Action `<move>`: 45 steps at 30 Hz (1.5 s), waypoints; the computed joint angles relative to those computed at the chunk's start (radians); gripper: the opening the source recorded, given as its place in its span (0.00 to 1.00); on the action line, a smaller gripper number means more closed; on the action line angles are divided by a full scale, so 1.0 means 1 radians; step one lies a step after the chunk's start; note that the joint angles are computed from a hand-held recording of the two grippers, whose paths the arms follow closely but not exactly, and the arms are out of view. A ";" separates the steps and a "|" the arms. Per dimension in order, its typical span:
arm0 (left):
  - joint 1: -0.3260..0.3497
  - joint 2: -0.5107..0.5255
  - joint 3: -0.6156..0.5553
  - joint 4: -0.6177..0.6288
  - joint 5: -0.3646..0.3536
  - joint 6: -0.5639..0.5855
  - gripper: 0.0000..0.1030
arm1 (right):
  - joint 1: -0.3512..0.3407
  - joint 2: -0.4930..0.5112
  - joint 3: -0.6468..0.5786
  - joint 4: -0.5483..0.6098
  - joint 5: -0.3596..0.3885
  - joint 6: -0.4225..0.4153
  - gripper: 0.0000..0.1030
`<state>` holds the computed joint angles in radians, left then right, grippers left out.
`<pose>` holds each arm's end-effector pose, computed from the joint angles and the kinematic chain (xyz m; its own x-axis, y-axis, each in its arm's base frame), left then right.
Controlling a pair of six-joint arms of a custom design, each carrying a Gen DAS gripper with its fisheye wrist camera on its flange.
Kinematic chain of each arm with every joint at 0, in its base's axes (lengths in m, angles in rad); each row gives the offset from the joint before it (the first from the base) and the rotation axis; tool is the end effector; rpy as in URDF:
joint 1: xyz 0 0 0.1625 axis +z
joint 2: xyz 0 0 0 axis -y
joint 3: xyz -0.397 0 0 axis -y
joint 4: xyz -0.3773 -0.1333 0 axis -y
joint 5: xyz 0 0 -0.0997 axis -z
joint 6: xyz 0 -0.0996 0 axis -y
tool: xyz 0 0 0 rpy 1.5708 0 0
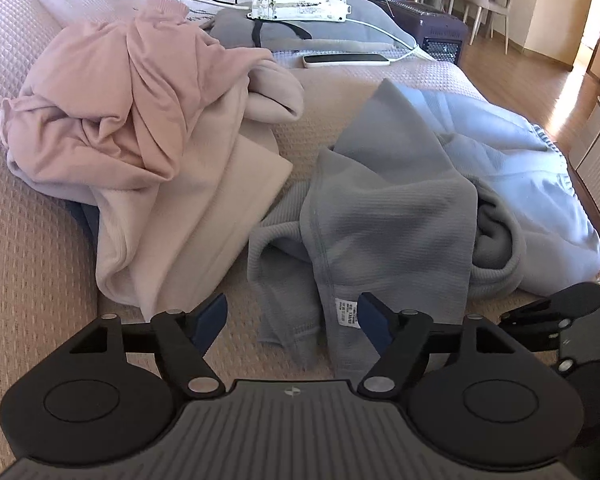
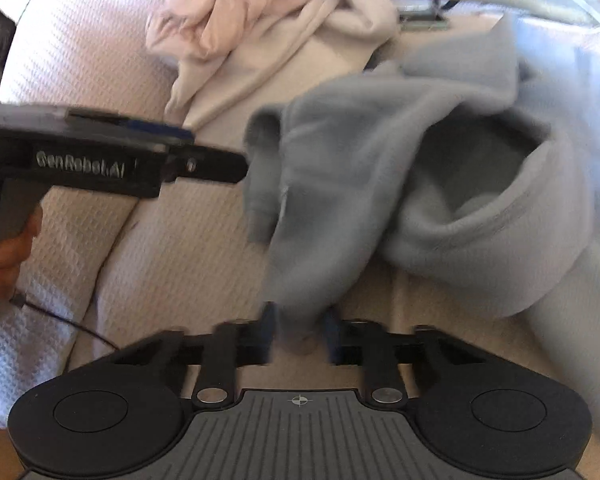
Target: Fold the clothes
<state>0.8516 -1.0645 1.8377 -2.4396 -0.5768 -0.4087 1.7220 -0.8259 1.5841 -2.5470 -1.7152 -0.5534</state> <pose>-0.2104 -0.5694 0.2016 -0.6855 -0.0232 -0.7277 0.4178 0.8061 -0.4192 0.2173 -0.6363 0.1203 -0.7590 -0.6079 0.2332 -0.6418 0.7590 -0.1102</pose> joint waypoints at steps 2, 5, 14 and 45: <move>0.000 0.005 -0.006 -0.010 0.004 0.006 0.69 | -0.001 -0.019 0.012 -0.034 0.012 0.004 0.07; -0.001 0.017 -0.022 -0.044 0.007 0.038 0.69 | 0.000 -0.074 0.016 -0.024 0.050 0.028 0.07; -0.011 0.120 -0.153 -0.247 0.004 0.332 0.78 | 0.032 -0.152 -0.102 -0.152 -0.043 -0.045 0.05; 0.033 0.619 -0.640 -0.427 -0.047 0.917 0.26 | -0.046 0.008 -0.449 -0.360 -0.140 -0.135 0.05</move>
